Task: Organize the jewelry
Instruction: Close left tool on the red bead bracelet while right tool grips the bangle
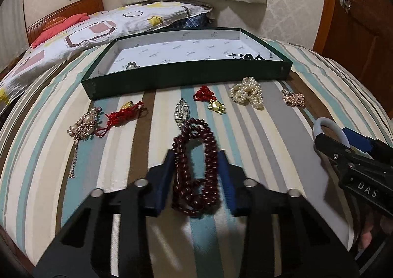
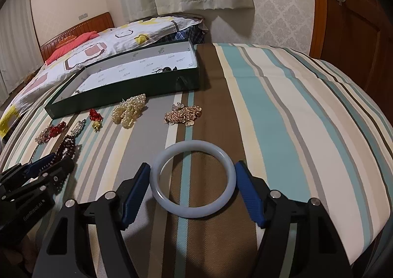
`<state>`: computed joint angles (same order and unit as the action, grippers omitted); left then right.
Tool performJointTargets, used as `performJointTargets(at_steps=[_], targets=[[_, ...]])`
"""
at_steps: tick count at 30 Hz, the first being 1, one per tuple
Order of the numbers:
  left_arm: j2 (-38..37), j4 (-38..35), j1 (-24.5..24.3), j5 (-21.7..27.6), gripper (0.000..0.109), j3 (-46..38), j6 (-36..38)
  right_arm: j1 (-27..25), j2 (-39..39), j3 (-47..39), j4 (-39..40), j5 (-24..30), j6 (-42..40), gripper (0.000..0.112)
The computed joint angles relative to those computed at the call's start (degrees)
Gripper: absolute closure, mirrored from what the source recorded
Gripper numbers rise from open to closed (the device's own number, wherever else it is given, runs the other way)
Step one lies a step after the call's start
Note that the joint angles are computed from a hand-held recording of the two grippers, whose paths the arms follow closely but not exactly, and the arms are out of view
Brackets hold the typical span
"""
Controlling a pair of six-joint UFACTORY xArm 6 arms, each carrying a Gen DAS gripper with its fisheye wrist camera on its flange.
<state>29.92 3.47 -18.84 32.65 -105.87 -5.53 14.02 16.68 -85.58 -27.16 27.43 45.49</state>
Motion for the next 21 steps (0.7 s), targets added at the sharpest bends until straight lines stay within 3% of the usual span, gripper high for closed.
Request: performJointTargets(at_steps=[11,21], targets=[[-0.35,0.26,0.18,-0.54,0.091,0.65,0.24,0.2,0.12,-0.23,-0.12,0.22,0.0,0.044],[-0.37,0.95,0.11,-0.63,0.092,0.66,0.31,0.21,0.1,-0.15,-0.28,0.11,0.11,0.044]])
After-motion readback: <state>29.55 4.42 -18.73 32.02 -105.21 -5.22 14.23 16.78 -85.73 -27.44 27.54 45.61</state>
